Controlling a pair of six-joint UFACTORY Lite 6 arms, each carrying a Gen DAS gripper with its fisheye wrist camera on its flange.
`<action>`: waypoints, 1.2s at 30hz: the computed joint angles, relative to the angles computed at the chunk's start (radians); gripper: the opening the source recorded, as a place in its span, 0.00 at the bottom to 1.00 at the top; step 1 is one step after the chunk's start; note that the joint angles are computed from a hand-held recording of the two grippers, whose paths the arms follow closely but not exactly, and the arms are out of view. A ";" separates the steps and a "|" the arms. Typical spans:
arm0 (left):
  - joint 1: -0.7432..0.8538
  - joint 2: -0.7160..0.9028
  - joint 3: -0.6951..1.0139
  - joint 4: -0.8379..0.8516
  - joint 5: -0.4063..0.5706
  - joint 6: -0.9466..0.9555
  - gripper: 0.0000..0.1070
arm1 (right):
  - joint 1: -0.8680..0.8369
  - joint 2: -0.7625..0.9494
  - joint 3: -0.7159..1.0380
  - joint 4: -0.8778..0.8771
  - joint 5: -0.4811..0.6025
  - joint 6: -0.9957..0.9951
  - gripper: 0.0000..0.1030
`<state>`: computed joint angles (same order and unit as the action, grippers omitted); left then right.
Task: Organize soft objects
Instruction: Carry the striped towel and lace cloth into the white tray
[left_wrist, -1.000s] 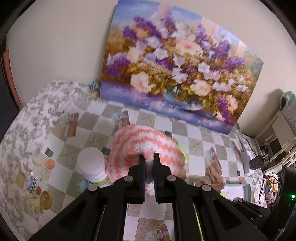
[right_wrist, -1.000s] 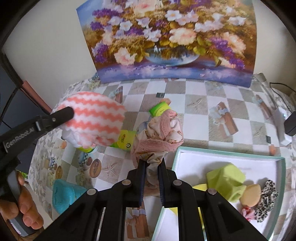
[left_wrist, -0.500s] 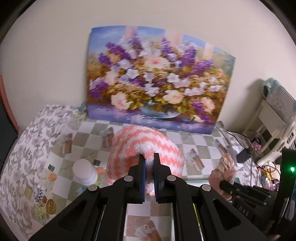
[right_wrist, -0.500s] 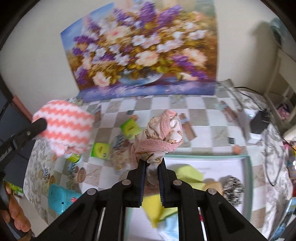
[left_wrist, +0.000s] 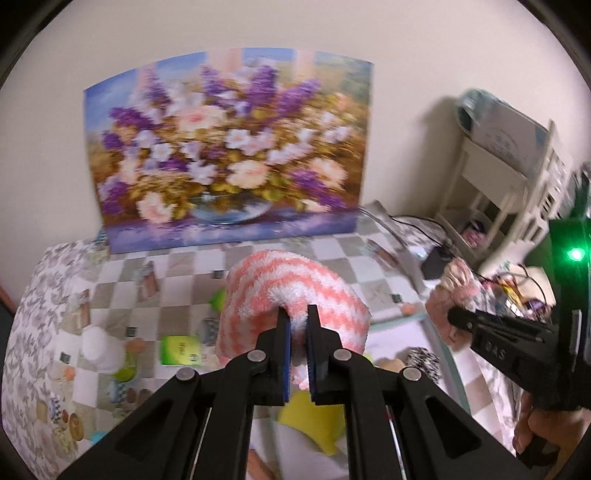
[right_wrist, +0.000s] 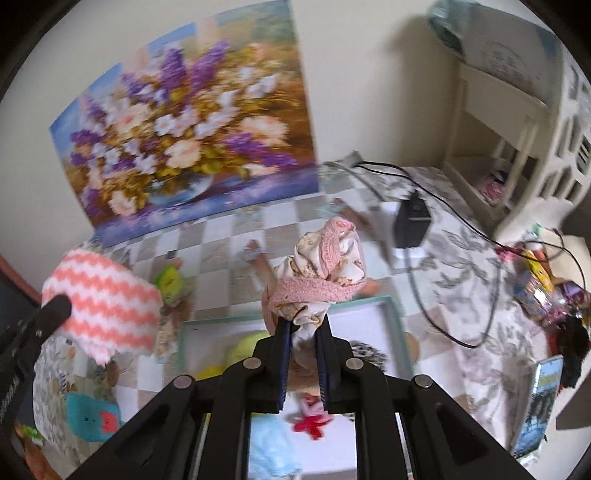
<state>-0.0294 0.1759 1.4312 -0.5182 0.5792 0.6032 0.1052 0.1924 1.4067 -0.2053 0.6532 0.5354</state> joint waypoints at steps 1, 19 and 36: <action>-0.019 -0.003 -0.008 0.003 -0.002 -0.005 0.06 | -0.015 -0.007 -0.012 0.002 -0.003 -0.006 0.14; -0.254 0.187 -0.040 0.139 -0.031 -0.156 0.07 | -0.127 0.133 -0.058 0.147 -0.043 -0.181 0.16; -0.238 0.399 0.030 0.217 0.015 -0.254 0.07 | -0.108 0.295 -0.051 0.120 -0.028 -0.165 0.17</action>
